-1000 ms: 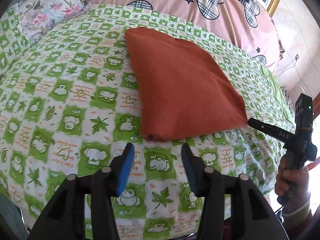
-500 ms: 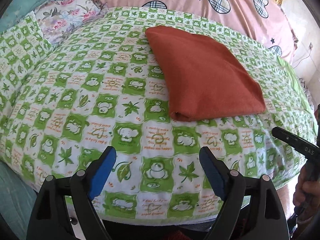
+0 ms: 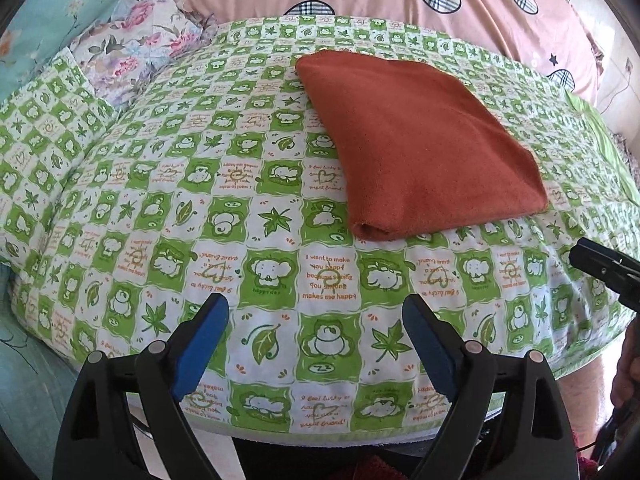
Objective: Fold small clothes
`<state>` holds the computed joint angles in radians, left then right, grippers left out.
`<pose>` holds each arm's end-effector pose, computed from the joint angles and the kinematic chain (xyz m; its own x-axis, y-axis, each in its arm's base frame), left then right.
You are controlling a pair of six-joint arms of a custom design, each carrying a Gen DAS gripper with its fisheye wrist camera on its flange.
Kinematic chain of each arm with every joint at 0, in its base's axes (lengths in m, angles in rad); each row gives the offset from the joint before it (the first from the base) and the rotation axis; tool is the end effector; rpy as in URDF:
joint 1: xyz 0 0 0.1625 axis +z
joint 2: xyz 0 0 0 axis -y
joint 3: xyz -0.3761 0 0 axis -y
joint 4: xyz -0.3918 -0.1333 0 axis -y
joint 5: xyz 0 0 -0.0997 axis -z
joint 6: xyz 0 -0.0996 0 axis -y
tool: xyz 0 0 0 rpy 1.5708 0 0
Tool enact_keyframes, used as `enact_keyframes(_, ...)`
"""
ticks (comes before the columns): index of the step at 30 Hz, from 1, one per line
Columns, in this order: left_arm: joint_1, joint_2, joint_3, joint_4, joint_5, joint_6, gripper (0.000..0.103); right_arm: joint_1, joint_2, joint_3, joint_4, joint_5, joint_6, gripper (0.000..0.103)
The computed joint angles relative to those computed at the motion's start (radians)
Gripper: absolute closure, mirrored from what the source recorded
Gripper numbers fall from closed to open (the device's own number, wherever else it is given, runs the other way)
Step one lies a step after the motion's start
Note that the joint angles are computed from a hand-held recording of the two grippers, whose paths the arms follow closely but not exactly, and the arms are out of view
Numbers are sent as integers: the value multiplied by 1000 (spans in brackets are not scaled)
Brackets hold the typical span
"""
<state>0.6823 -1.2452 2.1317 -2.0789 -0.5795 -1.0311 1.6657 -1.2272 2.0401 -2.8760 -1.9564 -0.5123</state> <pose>-0.2053 -0.4459 0.1277 -0.6729 -0.1841 -0.7165 0.2802 0.8329 -0.4772 0.1454 -0.5160 0.1979 -0.7777 -0.3523 0.5206 -0.5332 0.8084 -0.2495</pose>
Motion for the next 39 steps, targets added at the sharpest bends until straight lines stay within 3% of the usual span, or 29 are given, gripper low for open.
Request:
enact_keyframes(20, 50, 103, -162, 68, 105, 78, 11, 45, 115, -158, 87, -19, -34, 23)
enact_keyframes(23, 56, 116, -181, 68, 110, 87, 10, 47, 134, -181, 102, -30, -34, 18)
enact_keyframes(35, 88, 174, -259, 97, 119, 90, 10, 52, 201, -299, 182, -27, -26, 15)
enact_keyframes(39, 102, 179, -269, 57, 114, 119, 9, 53, 235, -351, 200, -20, -20, 15)
